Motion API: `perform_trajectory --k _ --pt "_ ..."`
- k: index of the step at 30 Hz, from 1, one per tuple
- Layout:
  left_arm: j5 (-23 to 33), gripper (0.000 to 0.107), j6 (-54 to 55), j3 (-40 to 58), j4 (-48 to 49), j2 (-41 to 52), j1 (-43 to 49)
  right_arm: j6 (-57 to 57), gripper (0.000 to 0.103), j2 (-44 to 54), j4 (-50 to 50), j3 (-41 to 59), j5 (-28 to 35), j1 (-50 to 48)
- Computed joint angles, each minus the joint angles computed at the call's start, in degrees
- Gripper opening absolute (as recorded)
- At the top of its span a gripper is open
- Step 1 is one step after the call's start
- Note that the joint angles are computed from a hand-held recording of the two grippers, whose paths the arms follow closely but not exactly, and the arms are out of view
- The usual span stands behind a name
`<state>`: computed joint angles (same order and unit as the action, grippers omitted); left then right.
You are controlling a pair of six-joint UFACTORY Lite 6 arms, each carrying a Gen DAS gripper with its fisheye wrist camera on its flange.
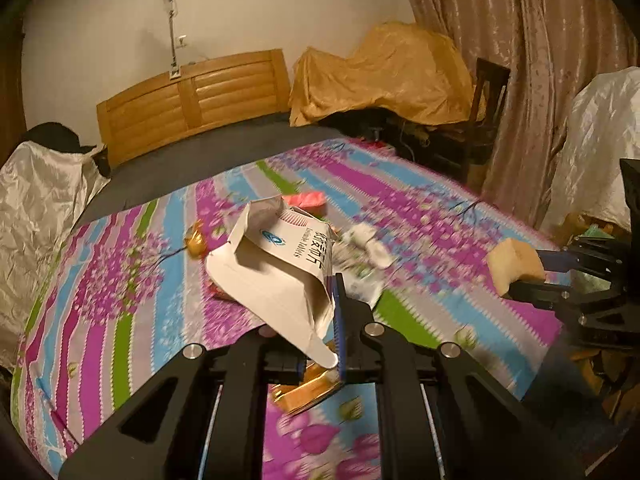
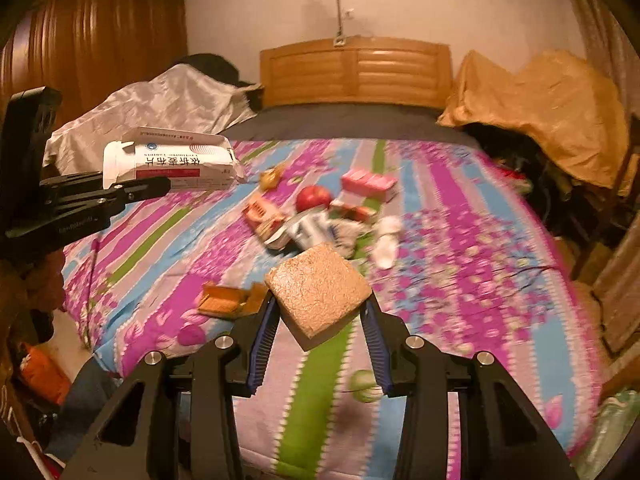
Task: Collect trash
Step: 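Carry the white box and the tan sponge with both tools to the green bin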
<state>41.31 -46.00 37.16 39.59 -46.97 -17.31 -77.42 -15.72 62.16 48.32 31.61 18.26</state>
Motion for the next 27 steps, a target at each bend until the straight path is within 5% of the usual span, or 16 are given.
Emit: perform_trajectory --k 13,21,27 --pt "1.8 0.009 -18.9 26.9 16.5 34.6 -20.1 -10.1 0.043 3.7 2.2 12.8 20.8 -40.4" --pt "-1.0 0.009 -15.7 50.6 15.2 58.4 -25.1 -14.3 0.043 21.6 2.8 29.8 27.4 -61.2" --pt "1.0 0.009 -2.5 82.1 6.2 82.9 -27.3 -12.5 0.043 37.3 2.1 47.9 29.4 -71.0"
